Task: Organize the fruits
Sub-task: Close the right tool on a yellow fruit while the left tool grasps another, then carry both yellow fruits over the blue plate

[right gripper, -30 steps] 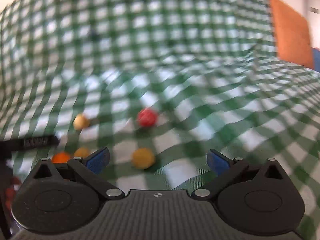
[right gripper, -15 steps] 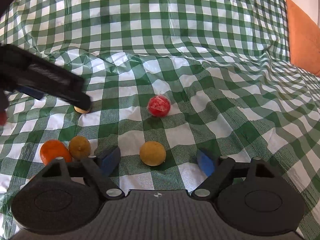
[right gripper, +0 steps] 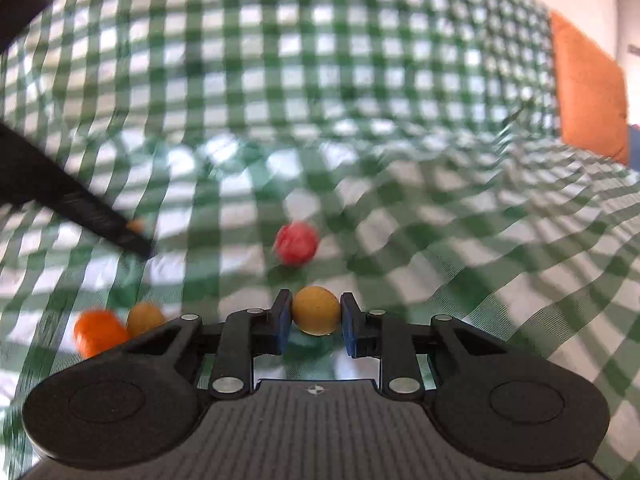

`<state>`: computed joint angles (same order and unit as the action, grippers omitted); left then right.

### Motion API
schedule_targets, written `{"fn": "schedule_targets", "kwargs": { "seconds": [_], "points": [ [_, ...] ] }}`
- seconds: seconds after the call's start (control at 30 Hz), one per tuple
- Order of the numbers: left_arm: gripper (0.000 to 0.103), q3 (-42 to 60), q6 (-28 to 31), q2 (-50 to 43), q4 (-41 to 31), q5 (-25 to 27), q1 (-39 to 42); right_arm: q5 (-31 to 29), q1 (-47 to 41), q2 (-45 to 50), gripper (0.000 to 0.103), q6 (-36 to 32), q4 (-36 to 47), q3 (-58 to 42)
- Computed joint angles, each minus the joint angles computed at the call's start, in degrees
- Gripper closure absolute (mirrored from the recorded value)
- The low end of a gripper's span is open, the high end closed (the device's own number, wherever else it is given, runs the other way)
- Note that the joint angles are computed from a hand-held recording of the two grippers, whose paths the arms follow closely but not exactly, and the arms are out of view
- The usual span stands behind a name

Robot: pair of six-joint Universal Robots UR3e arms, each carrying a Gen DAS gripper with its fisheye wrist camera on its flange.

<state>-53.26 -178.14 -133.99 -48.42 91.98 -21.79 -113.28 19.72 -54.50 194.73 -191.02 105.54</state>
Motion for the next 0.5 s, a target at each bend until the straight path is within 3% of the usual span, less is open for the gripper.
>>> {"fn": "schedule_targets", "kwargs": {
  "seconds": [0.1, 0.23, 0.4, 0.5],
  "points": [
    [0.073, -13.8, -3.93, 14.47, -1.96, -0.41, 2.47, -3.93, 0.52, -1.04, 0.076, 2.77, 0.7, 0.48],
    [0.073, -31.08, -4.84, 36.5, -6.45, 1.36, 6.1, -7.09, 2.56, -8.49, 0.076, 6.58, 5.09, 3.8],
    [0.073, -43.17, -2.67, 62.2, -20.06, 1.12, 12.84, -2.47, 10.8, -28.1, 0.076, 13.19, 18.37, 9.22],
    [0.073, -46.34, 1.01, 75.65, -30.46, -0.54, 18.81, -0.61, 19.31, -34.66, 0.076, 16.03, 27.27, 6.9]
  ]
}}
